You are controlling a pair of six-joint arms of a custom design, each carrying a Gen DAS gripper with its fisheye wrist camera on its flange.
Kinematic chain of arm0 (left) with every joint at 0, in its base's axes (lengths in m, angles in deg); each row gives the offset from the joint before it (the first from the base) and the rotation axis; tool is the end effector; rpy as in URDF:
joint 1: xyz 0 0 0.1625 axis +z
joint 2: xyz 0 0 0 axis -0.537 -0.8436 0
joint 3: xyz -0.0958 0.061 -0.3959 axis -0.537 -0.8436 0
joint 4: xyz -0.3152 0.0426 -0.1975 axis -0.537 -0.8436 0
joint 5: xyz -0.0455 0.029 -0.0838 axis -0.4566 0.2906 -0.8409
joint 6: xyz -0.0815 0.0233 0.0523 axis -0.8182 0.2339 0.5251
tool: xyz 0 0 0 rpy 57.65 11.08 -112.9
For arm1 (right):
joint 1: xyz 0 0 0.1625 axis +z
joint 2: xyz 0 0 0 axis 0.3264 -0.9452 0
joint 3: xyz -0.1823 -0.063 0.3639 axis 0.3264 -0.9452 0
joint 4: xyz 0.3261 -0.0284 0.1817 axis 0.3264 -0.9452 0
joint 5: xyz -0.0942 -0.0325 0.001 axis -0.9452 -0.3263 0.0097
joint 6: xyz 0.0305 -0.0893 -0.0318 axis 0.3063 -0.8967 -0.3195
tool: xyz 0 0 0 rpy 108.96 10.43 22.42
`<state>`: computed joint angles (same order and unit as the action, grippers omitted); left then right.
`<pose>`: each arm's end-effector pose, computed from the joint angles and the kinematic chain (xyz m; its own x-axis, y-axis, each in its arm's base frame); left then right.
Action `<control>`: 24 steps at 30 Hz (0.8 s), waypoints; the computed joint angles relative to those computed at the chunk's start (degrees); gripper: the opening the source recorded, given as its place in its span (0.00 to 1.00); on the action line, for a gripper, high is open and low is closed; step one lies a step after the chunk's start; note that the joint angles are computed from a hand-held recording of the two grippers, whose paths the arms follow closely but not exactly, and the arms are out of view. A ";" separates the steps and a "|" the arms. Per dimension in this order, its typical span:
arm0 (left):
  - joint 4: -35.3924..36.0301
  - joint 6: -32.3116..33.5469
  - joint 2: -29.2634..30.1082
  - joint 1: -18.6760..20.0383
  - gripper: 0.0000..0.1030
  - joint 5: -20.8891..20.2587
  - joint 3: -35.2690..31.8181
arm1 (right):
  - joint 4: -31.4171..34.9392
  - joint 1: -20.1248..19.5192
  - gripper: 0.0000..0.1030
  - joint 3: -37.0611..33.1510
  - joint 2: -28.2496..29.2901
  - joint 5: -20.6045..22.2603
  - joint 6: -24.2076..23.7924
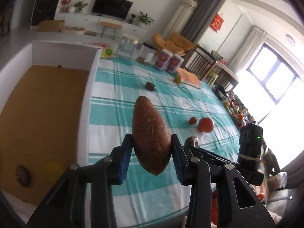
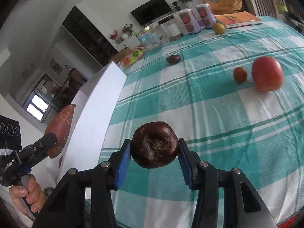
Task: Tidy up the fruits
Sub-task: 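Carry the sweet potato and mangosteen into the white box and release both, then move the left tool toward the small tangerine beside the red apple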
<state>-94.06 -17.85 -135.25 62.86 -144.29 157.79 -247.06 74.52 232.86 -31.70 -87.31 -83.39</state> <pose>-0.3526 -0.4039 0.1654 -0.8224 0.5161 -0.2395 0.5688 0.7379 -0.3633 0.1259 -0.3169 0.3024 -0.9671 0.0928 0.2371 -0.1075 0.6953 -0.7106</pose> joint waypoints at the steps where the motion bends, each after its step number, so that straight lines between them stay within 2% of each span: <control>1: 1.49 -0.32 -1.51 0.53 0.40 2.91 -0.07 | 0.44 3.60 0.47 -2.37 4.28 -0.19 0.06; 4: 7.26 -2.26 -4.18 3.62 0.40 10.79 -0.71 | 3.36 12.01 0.47 -10.29 15.82 -1.21 -0.99; 7: 11.92 -4.13 -5.01 6.95 0.40 16.78 -0.87 | 6.38 17.42 0.47 -17.97 25.71 -3.79 -3.61; 10: 15.42 -6.65 -5.55 9.51 0.40 19.13 -0.45 | 10.17 19.45 0.47 -23.98 32.86 -6.33 -4.68; 13: 19.71 -10.01 -5.40 10.26 0.41 21.62 -0.25 | 12.52 19.72 0.48 -27.31 36.75 -8.34 -4.76; 15: 20.10 -11.21 -5.87 9.92 0.45 22.92 0.66 | 11.63 19.62 0.55 -27.11 36.86 -8.78 -5.08; 17: 19.28 -11.28 -6.07 8.99 0.63 24.20 1.35 | 8.82 19.22 0.63 -25.00 35.23 -8.03 -5.31; 19: 16.79 -10.51 -6.03 7.33 0.71 26.22 2.31 | 4.24 18.40 0.66 -21.37 32.11 -7.27 -6.00; 21: 13.36 -8.76 -5.56 5.77 0.71 26.31 2.81 | -0.91 18.21 0.73 -17.75 29.58 -9.35 -6.02; 24: 7.34 -5.66 -3.36 3.04 0.71 23.96 2.36 | -8.80 16.87 0.73 -11.26 24.43 -11.13 -5.96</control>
<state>-86.73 -23.51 -138.61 65.90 -120.32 160.15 -255.86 91.39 221.60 -7.27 -98.44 -89.35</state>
